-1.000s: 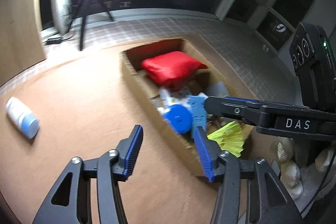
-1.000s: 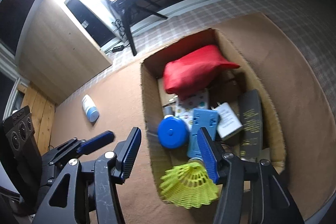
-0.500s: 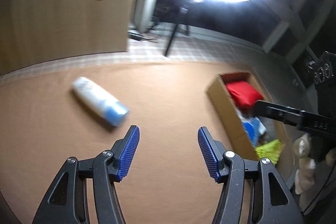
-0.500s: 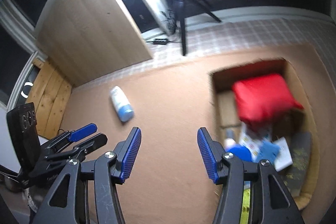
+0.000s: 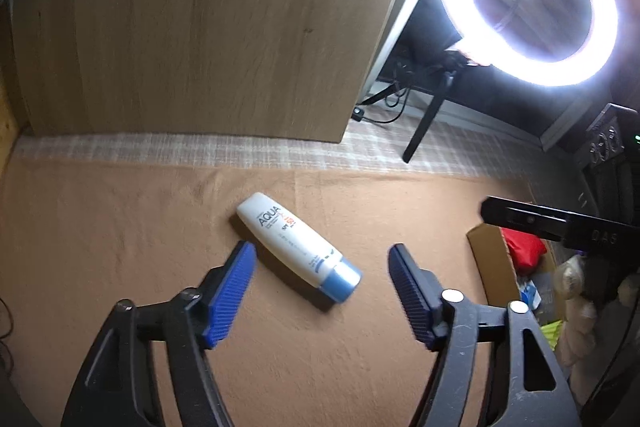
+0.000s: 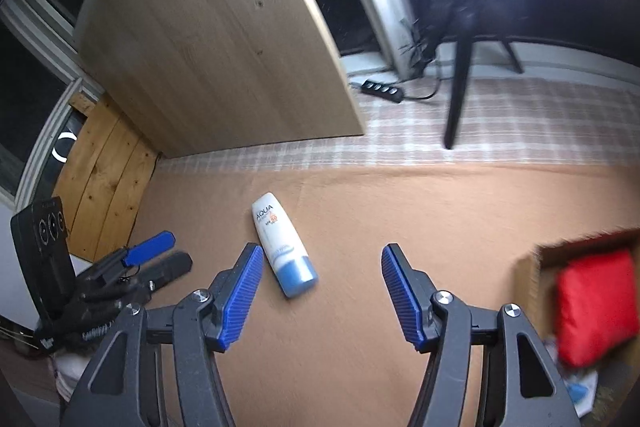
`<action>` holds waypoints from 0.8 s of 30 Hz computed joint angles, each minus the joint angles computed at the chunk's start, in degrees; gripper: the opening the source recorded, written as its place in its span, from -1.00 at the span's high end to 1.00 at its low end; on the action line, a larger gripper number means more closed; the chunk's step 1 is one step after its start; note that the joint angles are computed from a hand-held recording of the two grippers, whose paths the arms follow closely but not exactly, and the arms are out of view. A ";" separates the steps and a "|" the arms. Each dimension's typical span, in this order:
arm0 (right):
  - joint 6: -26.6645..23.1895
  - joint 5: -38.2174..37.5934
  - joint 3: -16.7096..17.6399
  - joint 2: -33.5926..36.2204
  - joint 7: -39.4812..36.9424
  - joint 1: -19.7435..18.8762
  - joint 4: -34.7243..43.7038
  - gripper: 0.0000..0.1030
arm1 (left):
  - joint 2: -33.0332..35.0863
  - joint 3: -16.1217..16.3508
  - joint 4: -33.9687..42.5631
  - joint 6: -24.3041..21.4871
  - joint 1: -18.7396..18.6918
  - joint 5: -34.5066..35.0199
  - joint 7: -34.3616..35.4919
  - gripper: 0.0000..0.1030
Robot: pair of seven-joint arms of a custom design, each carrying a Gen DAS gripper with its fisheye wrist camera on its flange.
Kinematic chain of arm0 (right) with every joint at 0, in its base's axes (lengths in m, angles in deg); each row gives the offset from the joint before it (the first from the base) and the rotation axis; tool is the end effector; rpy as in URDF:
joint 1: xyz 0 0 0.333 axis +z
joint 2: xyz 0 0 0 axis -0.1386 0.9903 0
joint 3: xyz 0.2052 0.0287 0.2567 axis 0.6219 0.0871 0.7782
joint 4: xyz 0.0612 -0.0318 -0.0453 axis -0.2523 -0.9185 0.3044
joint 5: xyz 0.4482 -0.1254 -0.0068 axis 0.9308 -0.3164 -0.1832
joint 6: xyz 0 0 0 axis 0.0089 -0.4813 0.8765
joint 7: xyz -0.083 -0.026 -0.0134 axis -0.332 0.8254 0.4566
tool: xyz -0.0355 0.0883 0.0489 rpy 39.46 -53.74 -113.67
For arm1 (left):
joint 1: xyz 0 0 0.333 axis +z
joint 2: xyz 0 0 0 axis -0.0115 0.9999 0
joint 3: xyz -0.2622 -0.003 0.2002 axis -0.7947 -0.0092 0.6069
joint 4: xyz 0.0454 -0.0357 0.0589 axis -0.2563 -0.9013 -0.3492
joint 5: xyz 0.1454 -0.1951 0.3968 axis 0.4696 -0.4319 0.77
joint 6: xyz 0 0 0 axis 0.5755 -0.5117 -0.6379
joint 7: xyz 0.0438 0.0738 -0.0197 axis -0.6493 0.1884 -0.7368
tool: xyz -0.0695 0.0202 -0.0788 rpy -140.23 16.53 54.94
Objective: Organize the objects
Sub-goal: 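Move the right gripper down to the white AQUA sunscreen tube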
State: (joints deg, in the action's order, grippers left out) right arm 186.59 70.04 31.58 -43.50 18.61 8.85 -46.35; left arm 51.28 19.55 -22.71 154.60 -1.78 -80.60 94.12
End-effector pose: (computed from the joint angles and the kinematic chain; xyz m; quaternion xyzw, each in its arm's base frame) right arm 0.6091 0.2186 0.5598 -0.6834 0.6612 0.0117 0.3092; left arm 0.6626 -0.0927 0.5751 -0.6428 0.6986 -0.3057 0.0731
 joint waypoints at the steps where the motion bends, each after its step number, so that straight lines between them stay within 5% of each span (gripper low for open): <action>1: -0.26 0.42 0.14 1.54 -0.10 0.19 1.08 -0.12 | 0.93 0.18 0.35 -0.31 0.13 -1.08 0.31 -0.55; 14: -6.27 3.03 4.63 17.87 -1.40 -1.86 13.71 -0.13 | 9.05 -0.93 2.48 -1.47 0.38 -2.41 -0.31 -0.61; 24: -9.49 4.30 7.06 22.98 -3.40 -2.68 18.29 -0.13 | 11.93 -1.63 4.04 -1.73 1.20 -5.67 1.77 -0.46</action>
State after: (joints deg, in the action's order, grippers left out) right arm 177.10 74.34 38.65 -20.52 15.21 6.17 -28.05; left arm 63.21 17.92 -18.67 152.86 -0.58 -86.26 95.88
